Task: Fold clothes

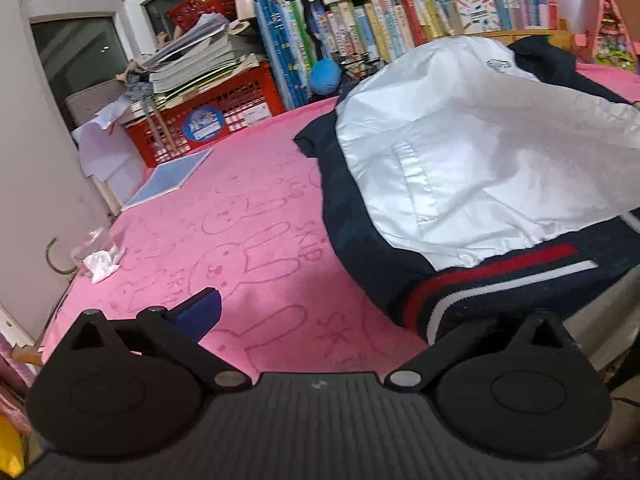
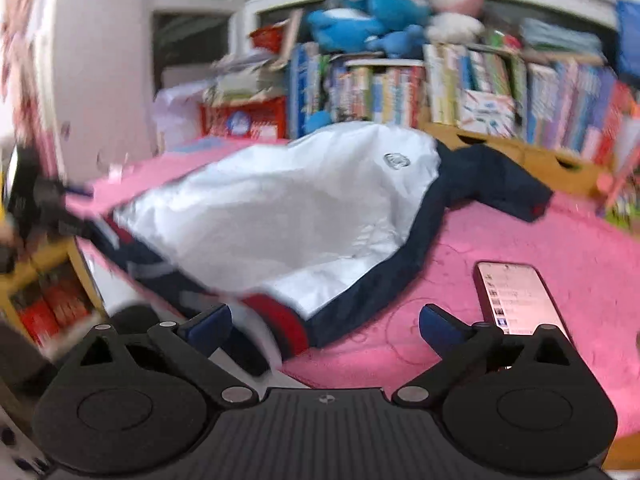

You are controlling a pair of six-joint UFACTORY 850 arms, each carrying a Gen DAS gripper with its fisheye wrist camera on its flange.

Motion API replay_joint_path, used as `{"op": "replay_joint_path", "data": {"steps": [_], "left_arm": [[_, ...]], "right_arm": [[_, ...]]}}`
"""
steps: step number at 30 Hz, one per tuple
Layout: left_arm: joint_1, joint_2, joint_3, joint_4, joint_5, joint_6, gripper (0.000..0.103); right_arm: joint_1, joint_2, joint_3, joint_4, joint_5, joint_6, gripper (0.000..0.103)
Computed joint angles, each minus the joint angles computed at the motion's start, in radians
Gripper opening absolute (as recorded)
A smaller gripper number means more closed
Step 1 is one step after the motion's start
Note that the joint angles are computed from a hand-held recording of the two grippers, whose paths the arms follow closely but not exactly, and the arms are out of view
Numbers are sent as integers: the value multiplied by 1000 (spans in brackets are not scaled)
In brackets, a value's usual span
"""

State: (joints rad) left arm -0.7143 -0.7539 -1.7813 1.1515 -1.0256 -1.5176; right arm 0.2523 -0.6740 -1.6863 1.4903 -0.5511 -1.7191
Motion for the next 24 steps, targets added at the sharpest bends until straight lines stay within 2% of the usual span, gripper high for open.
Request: {"op": "replay_joint_path", "data": {"steps": [1,5,7,10,12,13,14,16,18,19,21,24], "left_arm": [[1,16,24,14,25,5,103],[-11,47,64,18,46,6,103],[-9,82,95,21,96,-56,103],[-6,153,167,104,206,-283,103],[15,237,241,270,370,-492,103],[21,253,246,341,403,-574,103],[24,249,227,376,401,-614,103],[39,199,143,371,404,-568,103],[41,80,-44,225,315,-378,103],[46,8,-148,155,291,-274,103],[56,-137,-358,47,255,-64,103],[75,-339,-672,-123,249,218,103]], "right_arm": [[-6,-2,-2,41,-23,-3,101],[4,-59,-93,136,-82,-3,101],[35,-92,-150,126,-37,-24,100],[91,-158,-253,27,34,-11,95],[119,-212,-331,-101,54,72,94],[131,-237,-365,-170,69,127,94],[142,-260,-396,-256,90,208,94],[153,-302,-455,-450,99,417,94],[157,-346,-518,-613,69,608,96],[152,-364,-544,-642,40,653,97],[142,-360,-534,-610,17,634,97],[120,-355,-549,-580,-48,640,98]]}}
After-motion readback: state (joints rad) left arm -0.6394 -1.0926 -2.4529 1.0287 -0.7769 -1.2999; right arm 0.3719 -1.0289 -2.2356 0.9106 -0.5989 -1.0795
